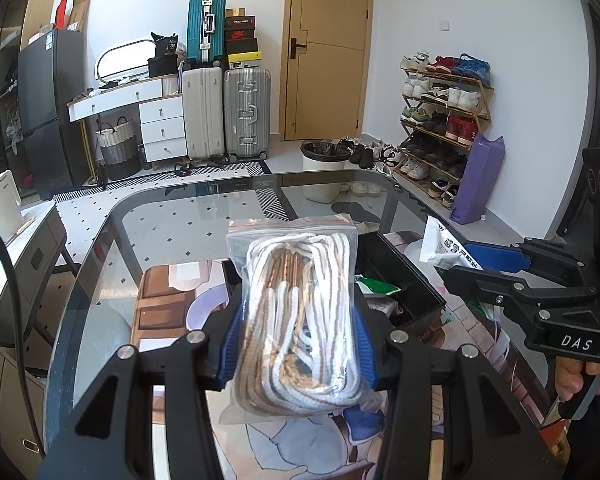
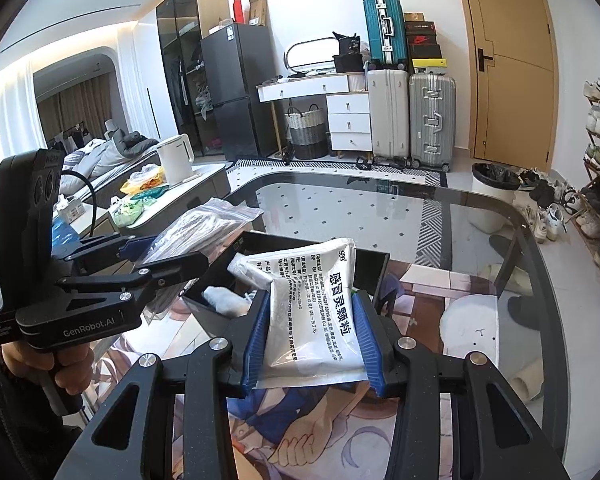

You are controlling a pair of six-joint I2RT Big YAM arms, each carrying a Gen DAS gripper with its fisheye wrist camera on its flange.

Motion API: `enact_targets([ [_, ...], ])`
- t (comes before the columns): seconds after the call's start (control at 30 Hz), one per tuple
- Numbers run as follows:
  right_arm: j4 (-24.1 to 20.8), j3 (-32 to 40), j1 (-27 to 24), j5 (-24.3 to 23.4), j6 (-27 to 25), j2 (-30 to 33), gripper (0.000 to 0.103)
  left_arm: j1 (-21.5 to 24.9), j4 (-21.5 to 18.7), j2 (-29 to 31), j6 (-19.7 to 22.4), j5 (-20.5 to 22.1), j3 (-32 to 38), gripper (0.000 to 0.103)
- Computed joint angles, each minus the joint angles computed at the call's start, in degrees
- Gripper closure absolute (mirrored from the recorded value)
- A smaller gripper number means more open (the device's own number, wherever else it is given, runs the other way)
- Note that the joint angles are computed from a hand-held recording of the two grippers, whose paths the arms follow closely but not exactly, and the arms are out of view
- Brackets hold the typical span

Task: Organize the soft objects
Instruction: 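Lift rope bag over box with left tool while right tool carries sachet there, then lower and release rope bag into box with left tool while right tool drops sachet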

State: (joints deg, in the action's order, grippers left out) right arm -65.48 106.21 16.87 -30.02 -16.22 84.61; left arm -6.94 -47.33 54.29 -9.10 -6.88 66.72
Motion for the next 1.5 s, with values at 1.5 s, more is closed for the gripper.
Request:
enact_targets([
  [1.5,-2.8,12.2,2.8,-0.1,4.8,13.5,0.061,3.9,2.3,9.1,1.1,2.4,2.9,0.057],
])
